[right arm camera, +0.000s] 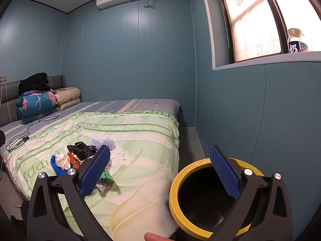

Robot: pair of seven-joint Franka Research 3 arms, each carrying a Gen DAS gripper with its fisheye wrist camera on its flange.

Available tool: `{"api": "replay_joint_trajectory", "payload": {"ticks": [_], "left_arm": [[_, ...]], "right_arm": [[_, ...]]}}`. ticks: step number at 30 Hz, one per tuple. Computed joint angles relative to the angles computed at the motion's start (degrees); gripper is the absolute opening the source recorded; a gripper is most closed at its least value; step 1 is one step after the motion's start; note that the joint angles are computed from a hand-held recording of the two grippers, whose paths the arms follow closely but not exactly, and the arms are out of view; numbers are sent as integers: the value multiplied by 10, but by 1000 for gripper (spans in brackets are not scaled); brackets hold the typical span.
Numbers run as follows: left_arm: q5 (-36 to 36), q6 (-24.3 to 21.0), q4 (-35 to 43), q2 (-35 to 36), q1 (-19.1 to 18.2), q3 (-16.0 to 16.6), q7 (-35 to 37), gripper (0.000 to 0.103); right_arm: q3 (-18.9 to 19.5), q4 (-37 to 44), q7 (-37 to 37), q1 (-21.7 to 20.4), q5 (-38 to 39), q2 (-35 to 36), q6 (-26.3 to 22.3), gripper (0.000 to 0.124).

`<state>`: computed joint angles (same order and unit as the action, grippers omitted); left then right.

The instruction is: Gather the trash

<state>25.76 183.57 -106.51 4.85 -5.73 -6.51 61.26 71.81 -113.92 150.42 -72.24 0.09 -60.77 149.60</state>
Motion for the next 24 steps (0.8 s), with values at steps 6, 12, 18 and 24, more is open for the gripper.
{"api": "replay_joint_trajectory", "payload": {"ticks": [6,12,18,24], "left_arm": [[4,-1,1,1,-2,2,-4,95],[6,0,1,0,-3,3,-6,95],[19,-5,7,0,-6,7,-18,95],[18,-7,8,0,-4,4,-18,95]], "right_arm": [[0,0,0,0,1,0,1,95],[0,1,-1,-1,2,-1,0,95],[0,1,-1,-2,2,-1,0,95],[0,2,-1,-2,3,0,1,95]]}}
